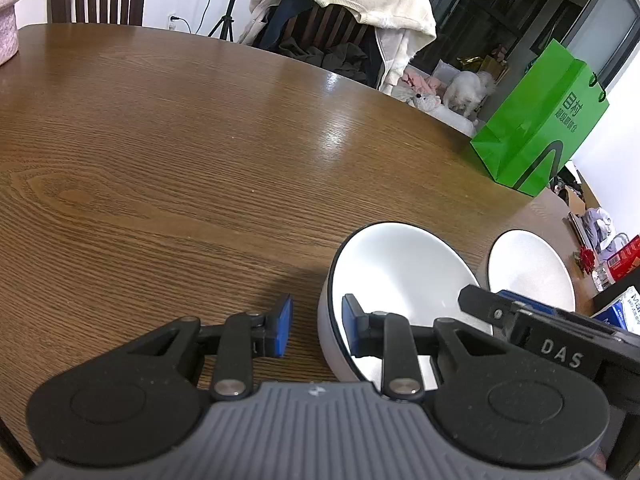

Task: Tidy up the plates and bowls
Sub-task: 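Lift the gripped white bowl off the table with both grippers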

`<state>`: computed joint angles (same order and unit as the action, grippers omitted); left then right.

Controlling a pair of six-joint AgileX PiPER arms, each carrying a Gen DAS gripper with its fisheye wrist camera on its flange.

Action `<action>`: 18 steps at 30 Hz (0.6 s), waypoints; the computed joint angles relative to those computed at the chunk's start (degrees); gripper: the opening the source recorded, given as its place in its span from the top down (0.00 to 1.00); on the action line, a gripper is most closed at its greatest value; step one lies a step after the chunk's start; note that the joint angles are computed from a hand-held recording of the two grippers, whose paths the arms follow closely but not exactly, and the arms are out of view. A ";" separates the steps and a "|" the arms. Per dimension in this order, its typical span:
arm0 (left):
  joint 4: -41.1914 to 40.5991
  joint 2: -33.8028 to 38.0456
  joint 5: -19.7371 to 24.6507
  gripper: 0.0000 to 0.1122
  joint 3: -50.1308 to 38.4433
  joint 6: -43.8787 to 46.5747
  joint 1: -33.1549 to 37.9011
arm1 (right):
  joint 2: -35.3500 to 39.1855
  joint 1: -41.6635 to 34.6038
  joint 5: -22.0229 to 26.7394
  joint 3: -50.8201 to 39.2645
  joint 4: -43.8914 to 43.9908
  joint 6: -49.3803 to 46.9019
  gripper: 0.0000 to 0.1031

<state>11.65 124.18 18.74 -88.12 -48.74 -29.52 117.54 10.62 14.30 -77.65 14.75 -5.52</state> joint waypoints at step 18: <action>0.68 -0.37 -0.41 0.76 0.44 -0.72 -0.21 | -1.90 -0.90 -3.52 2.28 5.83 -6.01 0.47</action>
